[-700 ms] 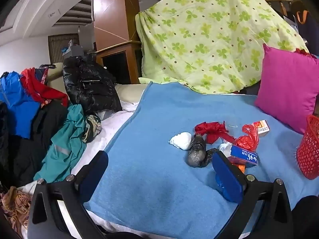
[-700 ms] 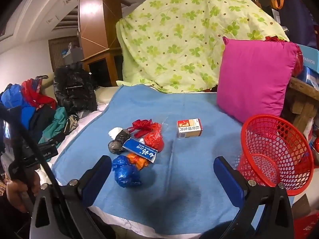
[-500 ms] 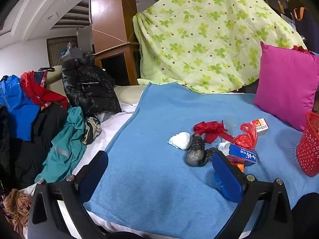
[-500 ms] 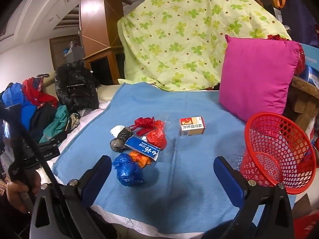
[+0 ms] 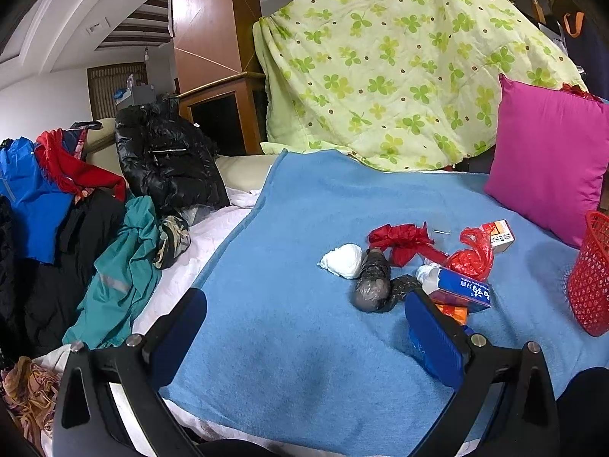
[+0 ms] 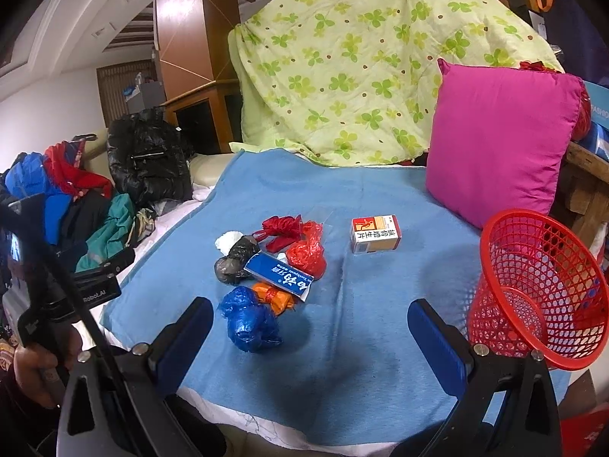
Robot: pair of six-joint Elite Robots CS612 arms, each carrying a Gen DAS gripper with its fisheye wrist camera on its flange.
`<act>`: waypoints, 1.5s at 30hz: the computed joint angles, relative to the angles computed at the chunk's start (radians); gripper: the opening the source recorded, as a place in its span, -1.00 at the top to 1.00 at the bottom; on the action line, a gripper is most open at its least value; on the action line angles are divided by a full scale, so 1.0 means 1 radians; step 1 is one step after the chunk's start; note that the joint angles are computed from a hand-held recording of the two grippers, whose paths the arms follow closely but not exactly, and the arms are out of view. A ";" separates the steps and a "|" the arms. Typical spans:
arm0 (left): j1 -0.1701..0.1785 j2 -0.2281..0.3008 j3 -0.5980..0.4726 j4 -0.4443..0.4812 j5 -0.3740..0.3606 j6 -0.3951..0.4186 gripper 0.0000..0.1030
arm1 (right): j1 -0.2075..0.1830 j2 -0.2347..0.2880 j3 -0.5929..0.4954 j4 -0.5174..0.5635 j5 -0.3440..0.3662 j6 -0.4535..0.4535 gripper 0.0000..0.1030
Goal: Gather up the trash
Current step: 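Move both grippers toward the pile of trash on the blanket, then grasp the blue toothpaste box with the right gripper while the left grasps the blue bag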
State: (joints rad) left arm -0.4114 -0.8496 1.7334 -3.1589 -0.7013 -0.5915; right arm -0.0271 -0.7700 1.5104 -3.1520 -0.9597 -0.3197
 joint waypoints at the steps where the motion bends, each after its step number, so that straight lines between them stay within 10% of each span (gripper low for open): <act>1: 0.001 0.000 0.000 0.002 -0.002 0.001 -1.00 | 0.002 0.006 -0.003 -0.006 -0.007 -0.007 -1.00; 31: 0.010 0.016 -0.012 0.041 -0.075 0.003 -1.00 | 0.017 0.000 -0.010 0.068 -0.078 -0.036 -1.00; 45: 0.050 0.044 -0.016 0.053 -0.233 -0.026 -1.00 | 0.032 0.137 -0.211 0.280 0.068 -0.124 -1.00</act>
